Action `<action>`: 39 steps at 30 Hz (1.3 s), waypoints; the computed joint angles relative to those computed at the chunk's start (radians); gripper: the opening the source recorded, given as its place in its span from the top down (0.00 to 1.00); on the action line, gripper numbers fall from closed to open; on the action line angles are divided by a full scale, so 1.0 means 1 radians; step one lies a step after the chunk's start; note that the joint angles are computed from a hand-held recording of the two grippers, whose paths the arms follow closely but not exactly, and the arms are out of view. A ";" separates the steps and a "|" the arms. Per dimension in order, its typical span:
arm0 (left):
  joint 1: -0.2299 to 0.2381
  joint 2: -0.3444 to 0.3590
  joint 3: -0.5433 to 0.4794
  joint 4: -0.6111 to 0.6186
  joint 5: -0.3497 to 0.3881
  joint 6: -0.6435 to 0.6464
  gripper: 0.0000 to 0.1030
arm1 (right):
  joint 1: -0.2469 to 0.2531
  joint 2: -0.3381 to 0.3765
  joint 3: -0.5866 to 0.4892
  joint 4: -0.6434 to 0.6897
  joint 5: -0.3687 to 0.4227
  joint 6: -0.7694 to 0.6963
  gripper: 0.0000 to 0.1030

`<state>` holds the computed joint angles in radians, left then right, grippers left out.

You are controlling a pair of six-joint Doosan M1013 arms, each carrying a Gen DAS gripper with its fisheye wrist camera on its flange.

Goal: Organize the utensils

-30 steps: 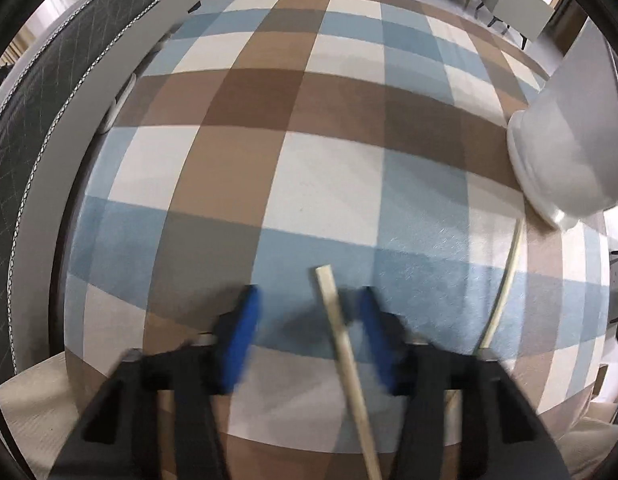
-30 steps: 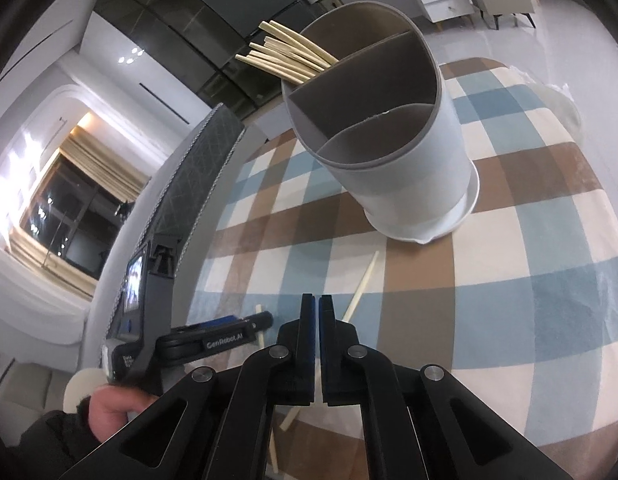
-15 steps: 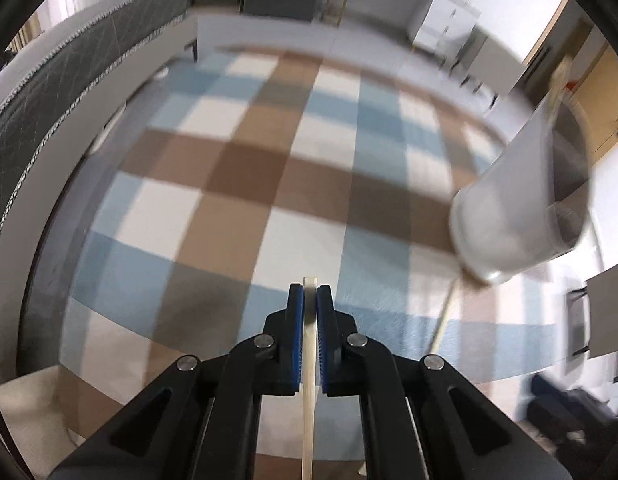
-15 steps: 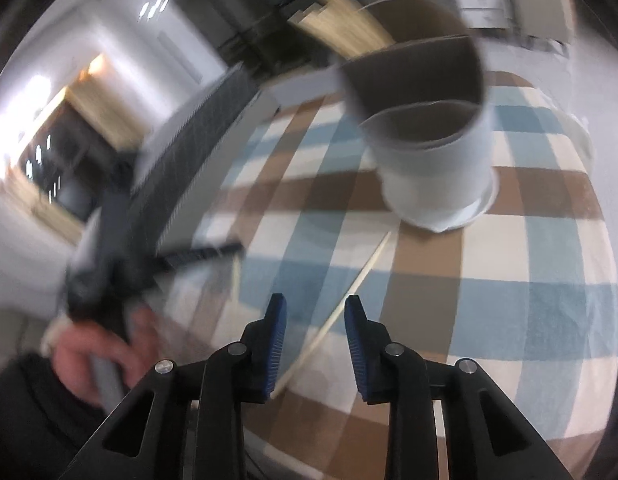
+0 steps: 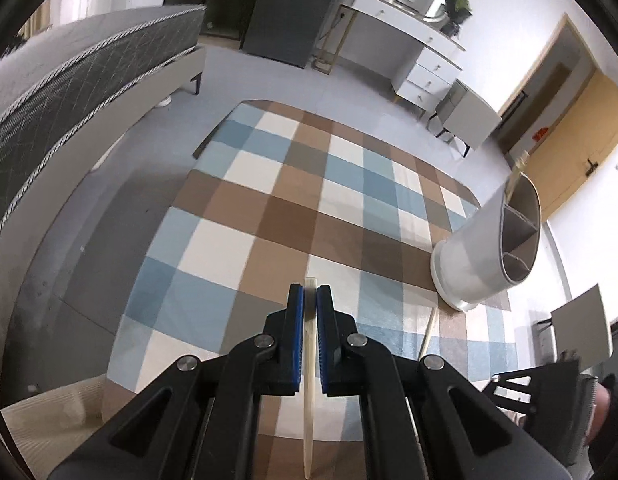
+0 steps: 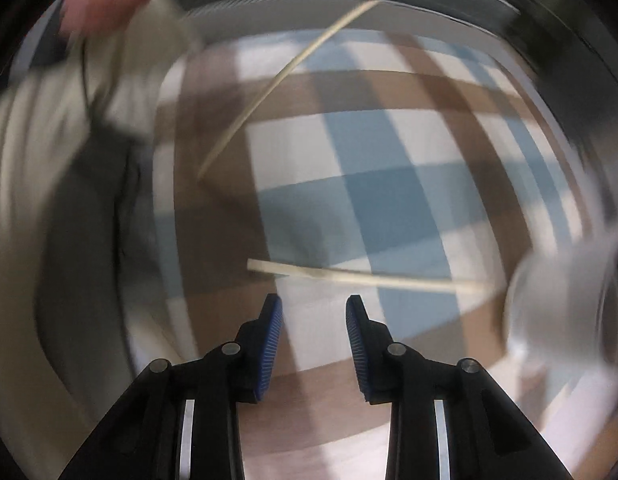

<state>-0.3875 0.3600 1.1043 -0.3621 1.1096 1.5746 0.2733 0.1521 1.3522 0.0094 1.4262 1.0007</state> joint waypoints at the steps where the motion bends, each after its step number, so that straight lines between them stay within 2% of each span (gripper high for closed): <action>1: 0.007 0.003 -0.005 -0.011 0.007 -0.006 0.98 | 0.007 0.010 -0.009 -0.015 0.009 -0.034 0.71; 6: 0.013 0.010 -0.012 0.004 0.008 -0.012 0.98 | 0.045 0.063 -0.057 -0.086 0.090 -0.267 0.71; 10: 0.018 0.013 -0.013 -0.012 0.011 0.010 0.98 | 0.069 0.101 -0.084 -0.124 0.162 -0.389 0.71; 12: 0.024 0.014 -0.013 -0.026 0.013 0.019 0.98 | 0.076 0.110 -0.093 -0.129 0.167 -0.437 0.71; 16: 0.037 0.014 -0.012 -0.027 0.008 0.012 0.98 | 0.075 0.148 -0.137 -0.117 0.240 -0.433 0.71; 19: 0.047 0.022 -0.019 -0.041 0.020 -0.004 0.98 | 0.060 0.178 -0.175 -0.067 0.297 -0.320 0.74; 21: 0.051 0.027 -0.025 -0.042 0.027 -0.021 0.98 | 0.039 0.184 -0.185 -0.014 0.273 -0.222 0.87; 23: 0.052 0.028 -0.023 -0.040 0.022 -0.028 0.98 | 0.018 0.183 -0.183 0.022 0.244 -0.143 0.94; 29: 0.043 0.021 -0.016 -0.027 0.017 -0.017 0.98 | -0.014 0.151 -0.138 0.104 0.163 0.083 0.96; 31: 0.044 0.021 -0.017 -0.035 0.021 -0.018 0.98 | -0.020 0.133 -0.115 0.122 0.113 0.157 0.96; 35: 0.045 0.020 -0.018 -0.053 0.028 -0.015 0.98 | -0.048 0.097 -0.079 0.194 -0.008 0.308 0.96; 36: 0.045 0.018 -0.018 -0.058 0.028 -0.010 0.98 | -0.059 0.077 -0.056 0.220 -0.068 0.363 0.96; 39: 0.039 0.012 -0.016 -0.065 0.026 0.009 0.98 | -0.085 0.032 0.004 0.292 -0.184 0.470 0.96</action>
<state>-0.3483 0.3720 1.0888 -0.4272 1.1357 1.5839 0.1884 0.1840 1.3560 0.3013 1.2420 1.4706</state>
